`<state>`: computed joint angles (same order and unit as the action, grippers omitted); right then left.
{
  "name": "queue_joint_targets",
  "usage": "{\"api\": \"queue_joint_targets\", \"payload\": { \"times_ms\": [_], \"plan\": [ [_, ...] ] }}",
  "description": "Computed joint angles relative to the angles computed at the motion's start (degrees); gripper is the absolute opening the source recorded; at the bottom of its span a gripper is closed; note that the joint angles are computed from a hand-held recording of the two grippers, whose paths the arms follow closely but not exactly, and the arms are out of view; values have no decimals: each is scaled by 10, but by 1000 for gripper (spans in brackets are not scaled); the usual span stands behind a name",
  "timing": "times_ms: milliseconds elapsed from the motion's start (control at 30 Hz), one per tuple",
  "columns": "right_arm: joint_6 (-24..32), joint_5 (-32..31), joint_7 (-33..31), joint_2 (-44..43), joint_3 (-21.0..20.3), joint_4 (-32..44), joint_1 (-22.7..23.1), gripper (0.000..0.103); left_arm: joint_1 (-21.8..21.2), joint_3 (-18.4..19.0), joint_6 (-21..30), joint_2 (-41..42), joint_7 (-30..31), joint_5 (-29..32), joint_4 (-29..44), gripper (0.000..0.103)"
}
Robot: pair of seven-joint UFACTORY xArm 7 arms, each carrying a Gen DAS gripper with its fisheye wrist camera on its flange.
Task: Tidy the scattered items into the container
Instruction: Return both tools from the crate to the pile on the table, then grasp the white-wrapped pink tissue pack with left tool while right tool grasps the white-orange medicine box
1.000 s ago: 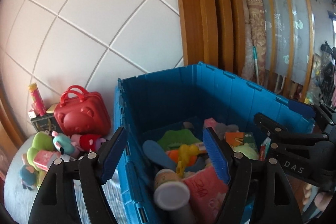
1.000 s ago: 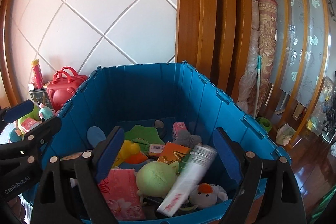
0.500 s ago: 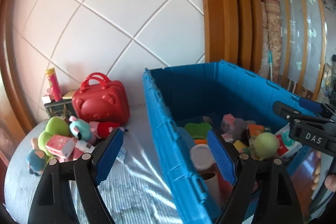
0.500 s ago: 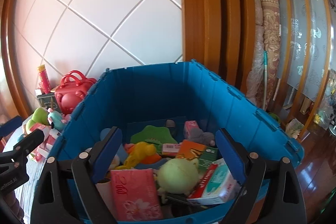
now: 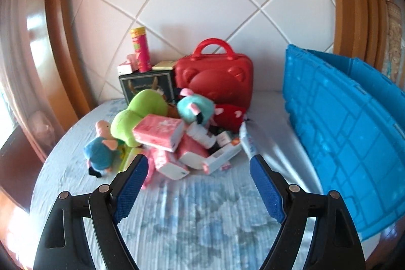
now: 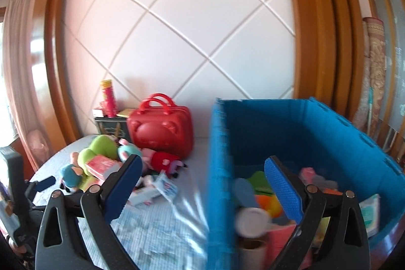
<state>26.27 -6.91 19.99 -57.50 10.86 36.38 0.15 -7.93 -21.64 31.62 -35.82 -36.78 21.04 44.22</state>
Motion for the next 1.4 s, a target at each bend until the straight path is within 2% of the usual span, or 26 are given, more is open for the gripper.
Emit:
{"api": "queue_joint_targets", "payload": {
  "times_ms": [133, 200, 300, 333, 467, 567, 633, 733, 900, 967, 1067, 1133, 1167, 1200, 1267, 1367, 1400],
  "plan": [
    [-29, -6, 78, 114, 97, 53, -26, 99, 17, 91, -29, 11, 91, 0, -40, 83],
    [-33, -18, 121, 181, 138, 83, -36, 99, 39, 123, -51, 28, 132, 0, -48, 83],
    [-12, -58, 175, 282, 205, 137, -61, 98, 79, 150, -69, 77, 172, -6, -33, 83],
    [-1, -74, 190, 313, 223, 155, -68, 93, 86, 160, -75, 96, 187, -13, -25, 83],
    [35, -141, 248, 435, 265, 229, -81, 91, 105, 186, -100, 183, 230, -40, 27, 83],
    [58, -215, 279, 526, 280, 299, -80, 91, 113, 187, -106, 258, 235, -44, 90, 83],
    [78, -277, 300, 598, 279, 362, -64, 91, 108, 189, -109, 310, 231, -47, 141, 83],
    [112, -359, 328, 703, 252, 471, -16, 91, 92, 197, -113, 393, 214, -30, 230, 83],
    [167, -415, 318, 846, 185, 659, 74, 92, 56, 229, -90, 538, 222, -37, 403, 83],
    [156, -404, 290, 894, 175, 716, 93, 92, 35, 252, -66, 589, 207, -22, 465, 83],
    [123, -399, 237, 951, 163, 775, 124, 92, 22, 268, -36, 644, 201, -22, 522, 83],
    [143, -368, 183, 1006, 166, 837, 146, 92, 9, 281, -35, 650, 185, -11, 517, 82],
    [176, -346, 153, 1040, 169, 880, 157, 92, 7, 283, -45, 642, 181, -7, 499, 81],
    [194, -310, 129, 1061, 153, 902, 170, 92, 9, 279, -58, 629, 186, -7, 477, 81],
    [176, -287, 129, 1063, 173, 875, 149, 93, 19, 265, -67, 602, 206, -21, 435, 81],
    [148, -156, 95, 1037, 248, 785, 67, 94, 54, 223, -70, 554, 271, -90, 365, 81],
    [136, -138, 88, 1017, 254, 747, 52, 95, 57, 218, -77, 536, 286, -102, 339, 81]
  ]
}}
